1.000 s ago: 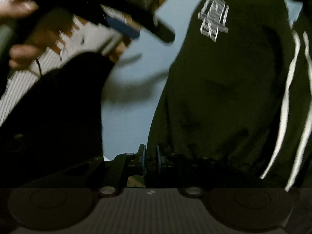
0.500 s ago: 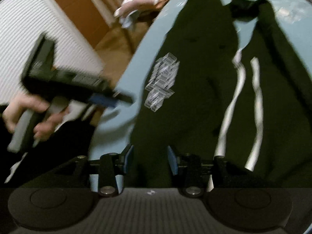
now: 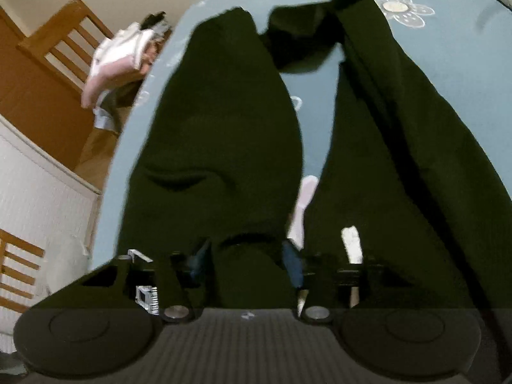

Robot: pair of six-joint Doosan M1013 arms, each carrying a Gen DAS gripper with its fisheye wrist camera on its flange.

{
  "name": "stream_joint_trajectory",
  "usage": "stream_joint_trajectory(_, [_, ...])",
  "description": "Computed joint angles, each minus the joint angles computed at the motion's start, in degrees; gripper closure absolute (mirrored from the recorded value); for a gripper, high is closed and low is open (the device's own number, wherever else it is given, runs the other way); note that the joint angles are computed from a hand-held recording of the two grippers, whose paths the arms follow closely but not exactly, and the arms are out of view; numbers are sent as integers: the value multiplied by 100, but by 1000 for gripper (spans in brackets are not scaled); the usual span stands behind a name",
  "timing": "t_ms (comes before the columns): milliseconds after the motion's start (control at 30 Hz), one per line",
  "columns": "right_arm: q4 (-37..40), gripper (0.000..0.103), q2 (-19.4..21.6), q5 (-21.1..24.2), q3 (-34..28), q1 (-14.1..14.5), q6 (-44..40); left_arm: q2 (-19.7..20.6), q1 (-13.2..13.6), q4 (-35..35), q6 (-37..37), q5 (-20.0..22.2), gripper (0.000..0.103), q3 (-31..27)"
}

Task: Fold clothes

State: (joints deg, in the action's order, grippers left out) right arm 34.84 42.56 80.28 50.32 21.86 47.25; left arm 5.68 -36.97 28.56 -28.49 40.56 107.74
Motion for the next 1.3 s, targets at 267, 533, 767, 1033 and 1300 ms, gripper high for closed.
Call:
stream_joint_trajectory(267, [405,50,-148,-604,63,-271,-40,-46,1,23,44,-104,26,66])
stream_joint_trajectory(533, [-1078,37,-96,-1777,-70,-101,-512,51,52,-128,310,5,24,-60])
stream_joint_trajectory(767, [-2099,91,-387,-3353,740,225,-1417,55,97,-278,471,-4,21,-85])
stream_joint_trajectory(1033, [-2611,100,-94,-3317,106,89,-468,17,103,-316,504,-42,20,-40])
stream_joint_trajectory(1300, [-3748,100,459,-3326,-846,4,880,26,117,-408,707,35,20,-78])
